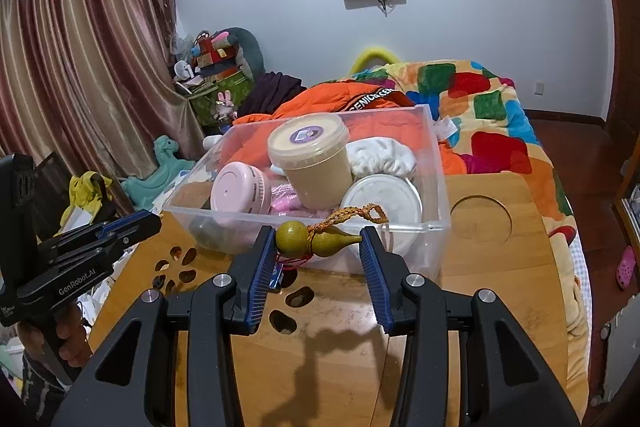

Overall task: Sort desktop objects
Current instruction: 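Carry the seashell with the left tool while the right tool carries the gourd over the box, then open the left tool to drop the seashell while the right tool releases the gourd into the box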

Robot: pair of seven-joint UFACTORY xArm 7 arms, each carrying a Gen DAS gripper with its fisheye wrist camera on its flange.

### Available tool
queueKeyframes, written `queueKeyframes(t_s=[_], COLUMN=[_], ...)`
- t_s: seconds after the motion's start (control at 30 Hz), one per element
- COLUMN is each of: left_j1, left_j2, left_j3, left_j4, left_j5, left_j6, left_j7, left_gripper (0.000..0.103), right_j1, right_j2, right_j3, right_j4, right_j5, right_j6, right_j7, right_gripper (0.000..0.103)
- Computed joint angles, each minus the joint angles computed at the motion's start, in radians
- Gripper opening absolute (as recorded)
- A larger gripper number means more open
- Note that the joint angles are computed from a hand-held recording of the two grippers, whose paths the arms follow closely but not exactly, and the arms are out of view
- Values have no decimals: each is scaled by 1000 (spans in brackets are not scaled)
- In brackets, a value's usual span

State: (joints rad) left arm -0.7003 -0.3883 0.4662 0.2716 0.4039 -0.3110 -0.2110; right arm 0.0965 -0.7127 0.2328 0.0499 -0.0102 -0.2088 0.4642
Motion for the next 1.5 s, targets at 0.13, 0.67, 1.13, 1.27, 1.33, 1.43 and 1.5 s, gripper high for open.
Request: queueKeyframes(t_s=[0.13, 0.67, 1.13, 1.27, 1.33, 1.43, 1.5], left_j1=[1, 1, 75, 120, 140, 175, 199], left_j2=[34, 180, 239, 241, 242, 238, 234], left_j3=[-7, 31, 11, -26, -41, -66, -84], left_j4=[36, 157, 221, 224, 227, 225, 221], left_j5=[1, 244, 493, 526, 548, 575, 590], left_j6=[-6, -36, -50, -57, -61, -67, -75], left_j7=[-12, -235, -485, -517, -538, -563, -579], left_gripper=[18, 18, 18, 18, 19, 20, 26], right_j1=[-28, -63, -172, -225, -239, -220, -219], right_j2=[16, 158, 225, 216, 210, 203, 192], right_j3=[15, 22, 177, 242, 256, 232, 234], right_j4=[19, 93, 153, 162, 165, 164, 162], right_j5=[-8, 6, 76, 80, 76, 58, 48], right_j6=[0, -47, -32, -12, -1, 11, 20], right_j7=[-14, -85, -117, -97, -81, -66, -55], right_gripper=[39, 39, 40, 40, 41, 45, 50])
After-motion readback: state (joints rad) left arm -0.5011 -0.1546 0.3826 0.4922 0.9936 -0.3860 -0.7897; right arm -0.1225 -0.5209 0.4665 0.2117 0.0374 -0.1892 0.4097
